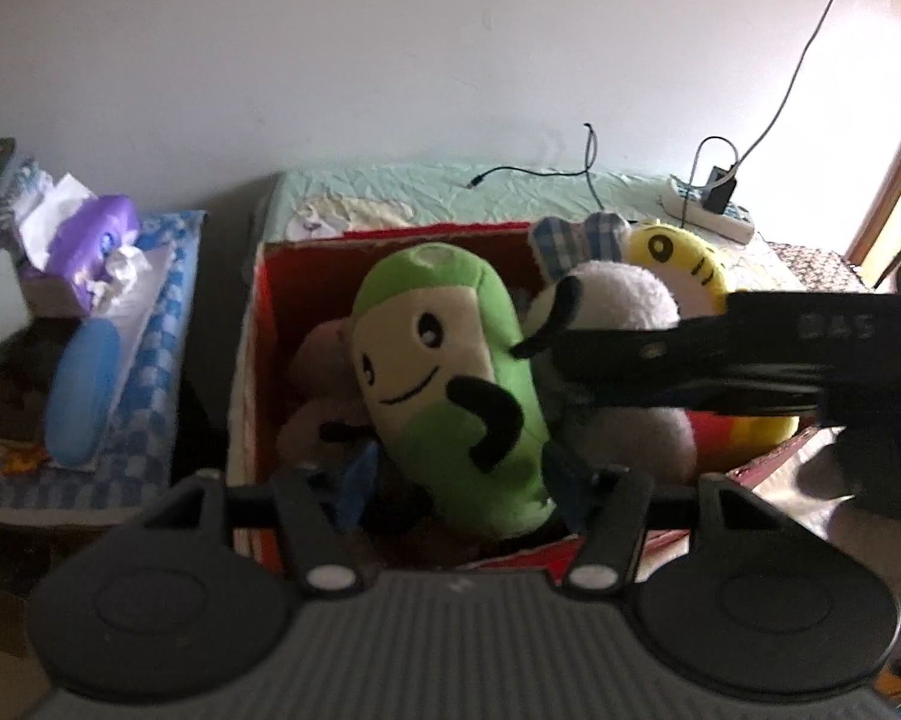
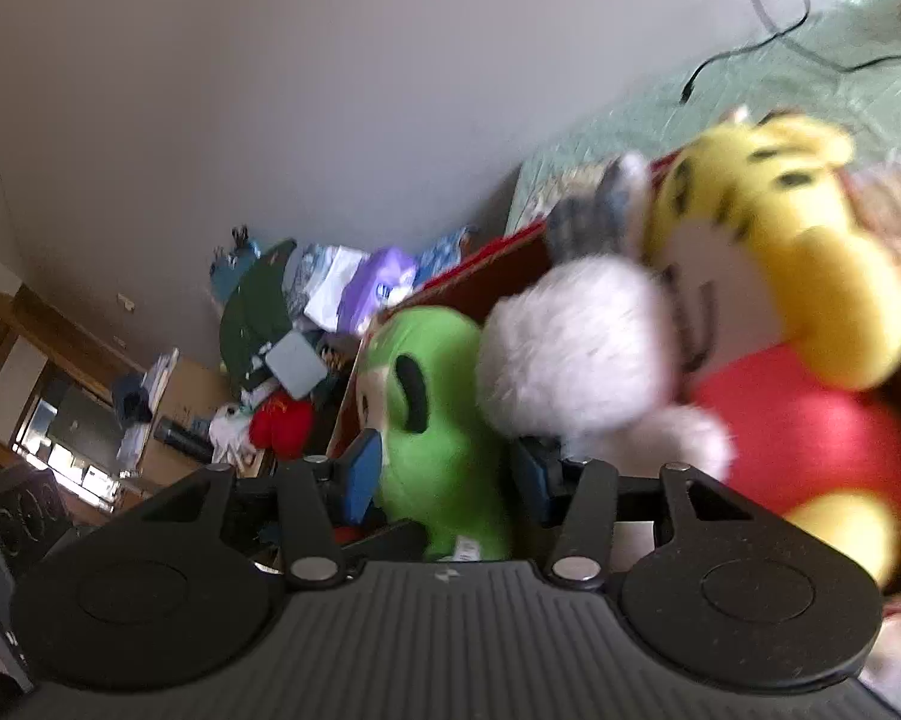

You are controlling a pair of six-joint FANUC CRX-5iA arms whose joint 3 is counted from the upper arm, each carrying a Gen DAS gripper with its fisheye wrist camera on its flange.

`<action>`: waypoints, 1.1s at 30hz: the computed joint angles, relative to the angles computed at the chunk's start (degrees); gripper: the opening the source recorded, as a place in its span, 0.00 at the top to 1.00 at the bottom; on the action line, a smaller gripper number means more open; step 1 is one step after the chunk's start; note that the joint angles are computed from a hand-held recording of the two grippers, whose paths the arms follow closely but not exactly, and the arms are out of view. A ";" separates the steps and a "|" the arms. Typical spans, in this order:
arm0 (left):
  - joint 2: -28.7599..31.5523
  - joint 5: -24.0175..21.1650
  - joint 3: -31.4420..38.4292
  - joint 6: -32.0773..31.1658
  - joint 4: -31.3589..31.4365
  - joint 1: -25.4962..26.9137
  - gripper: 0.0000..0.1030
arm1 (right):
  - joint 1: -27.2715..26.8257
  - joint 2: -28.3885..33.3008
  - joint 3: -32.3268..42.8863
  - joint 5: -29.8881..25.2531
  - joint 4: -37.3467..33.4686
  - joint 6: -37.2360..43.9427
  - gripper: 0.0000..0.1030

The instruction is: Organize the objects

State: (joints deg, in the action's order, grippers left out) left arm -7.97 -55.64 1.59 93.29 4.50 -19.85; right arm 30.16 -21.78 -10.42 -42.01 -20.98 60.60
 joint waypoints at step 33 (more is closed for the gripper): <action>26.19 -34.12 43.19 29.57 -31.89 -33.16 0.12 | 2.18 -17.25 -12.17 -19.42 40.37 -10.49 0.53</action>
State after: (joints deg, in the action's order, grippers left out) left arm 18.22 -89.76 44.78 122.85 -27.39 -53.01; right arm 32.34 -39.03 -22.59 -61.42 19.40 50.11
